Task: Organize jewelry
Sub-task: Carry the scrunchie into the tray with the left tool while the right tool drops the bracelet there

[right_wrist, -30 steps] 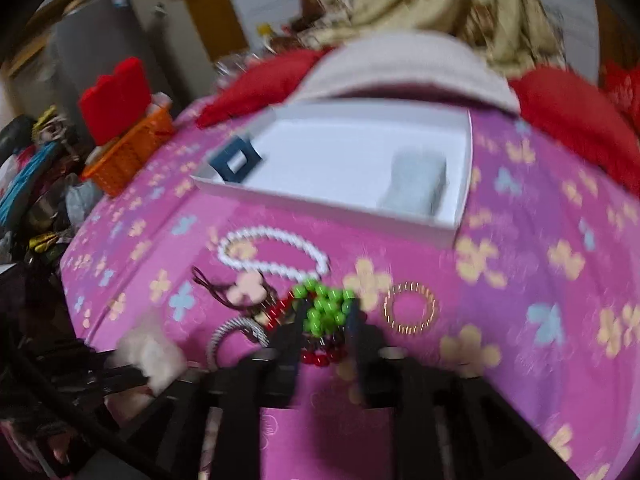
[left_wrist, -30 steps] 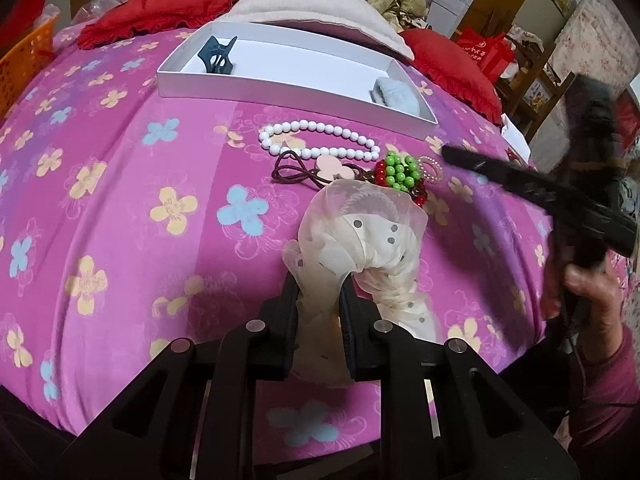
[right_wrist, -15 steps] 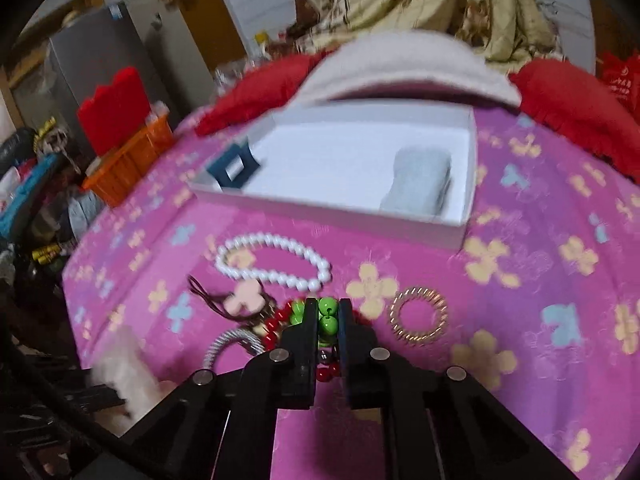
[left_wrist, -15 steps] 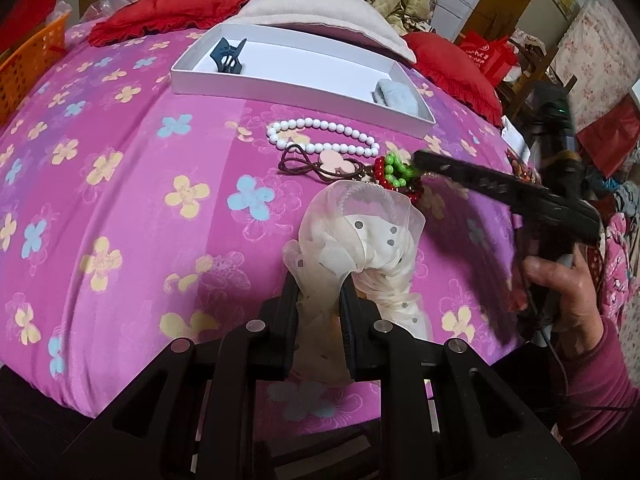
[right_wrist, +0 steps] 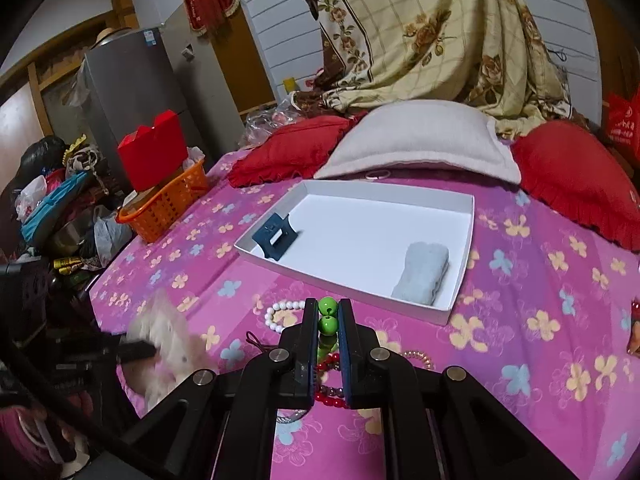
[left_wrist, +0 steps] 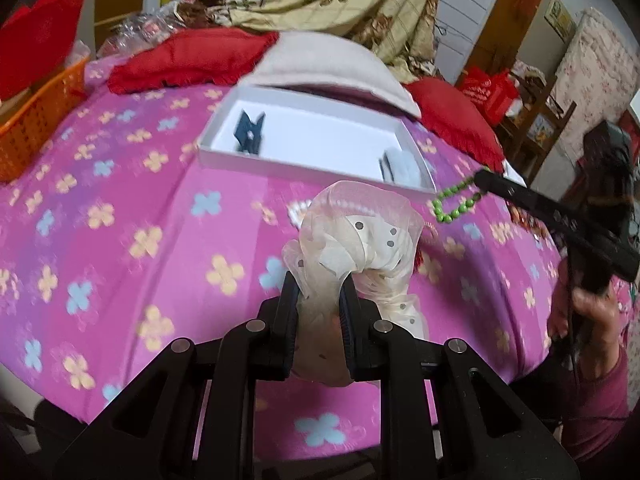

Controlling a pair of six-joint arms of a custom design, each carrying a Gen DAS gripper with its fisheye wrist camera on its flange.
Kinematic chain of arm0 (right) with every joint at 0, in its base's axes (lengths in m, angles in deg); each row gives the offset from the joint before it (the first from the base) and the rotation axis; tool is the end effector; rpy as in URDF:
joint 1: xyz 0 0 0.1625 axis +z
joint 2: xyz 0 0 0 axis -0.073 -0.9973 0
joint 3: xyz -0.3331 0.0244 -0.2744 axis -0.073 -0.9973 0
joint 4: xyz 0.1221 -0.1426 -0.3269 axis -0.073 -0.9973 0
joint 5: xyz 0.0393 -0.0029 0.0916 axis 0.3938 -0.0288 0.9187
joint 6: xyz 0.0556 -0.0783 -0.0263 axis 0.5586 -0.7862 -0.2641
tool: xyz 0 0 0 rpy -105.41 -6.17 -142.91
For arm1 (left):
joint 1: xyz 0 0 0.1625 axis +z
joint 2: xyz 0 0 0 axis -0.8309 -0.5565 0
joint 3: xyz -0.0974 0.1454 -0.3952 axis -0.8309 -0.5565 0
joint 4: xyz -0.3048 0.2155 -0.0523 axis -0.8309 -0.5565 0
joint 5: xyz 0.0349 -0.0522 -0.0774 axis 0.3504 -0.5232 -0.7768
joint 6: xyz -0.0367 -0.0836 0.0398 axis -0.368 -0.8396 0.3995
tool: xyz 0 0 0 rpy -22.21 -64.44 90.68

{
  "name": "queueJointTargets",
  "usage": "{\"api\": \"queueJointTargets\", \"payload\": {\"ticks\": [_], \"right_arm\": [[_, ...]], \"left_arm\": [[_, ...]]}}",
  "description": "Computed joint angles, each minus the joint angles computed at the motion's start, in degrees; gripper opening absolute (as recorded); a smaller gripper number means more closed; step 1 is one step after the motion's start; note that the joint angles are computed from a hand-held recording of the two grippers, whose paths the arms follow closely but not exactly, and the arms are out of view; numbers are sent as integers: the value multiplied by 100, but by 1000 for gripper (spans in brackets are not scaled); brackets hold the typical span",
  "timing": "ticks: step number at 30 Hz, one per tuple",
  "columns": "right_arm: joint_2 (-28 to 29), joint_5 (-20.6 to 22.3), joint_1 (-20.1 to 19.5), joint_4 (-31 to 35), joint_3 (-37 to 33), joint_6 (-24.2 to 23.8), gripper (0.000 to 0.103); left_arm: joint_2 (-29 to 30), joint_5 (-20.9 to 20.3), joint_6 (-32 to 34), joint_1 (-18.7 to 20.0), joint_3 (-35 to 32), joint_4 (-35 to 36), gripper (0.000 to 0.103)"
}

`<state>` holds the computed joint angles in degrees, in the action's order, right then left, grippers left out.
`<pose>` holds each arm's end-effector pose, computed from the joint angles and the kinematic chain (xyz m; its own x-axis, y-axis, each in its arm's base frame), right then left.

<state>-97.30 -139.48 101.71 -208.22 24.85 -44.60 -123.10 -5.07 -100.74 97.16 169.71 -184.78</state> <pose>0.2030 -0.6181 0.2778 -0.7701 -0.4995 0.3968 -0.6354 0.6562 -0.4071 -0.2785 -0.5127 0.1826 -0.8603 0.0344 -0.5086 0.3350 0.7902 -0.5132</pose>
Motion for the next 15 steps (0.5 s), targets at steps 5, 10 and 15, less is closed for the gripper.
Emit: {"api": "queueJointTargets", "payload": {"ticks": [5,10,15], "right_arm": [[65,-50,25,69,-122,-53,8],[167,-105,45,233,-308,-69,8],[408,-172,64,394,-632,-92,8]], "left_arm": [[112,176,197,160,-372,36,18],[378,297,469,371,-882,35,18],[724,325,627,618,-1565,219,18]]}}
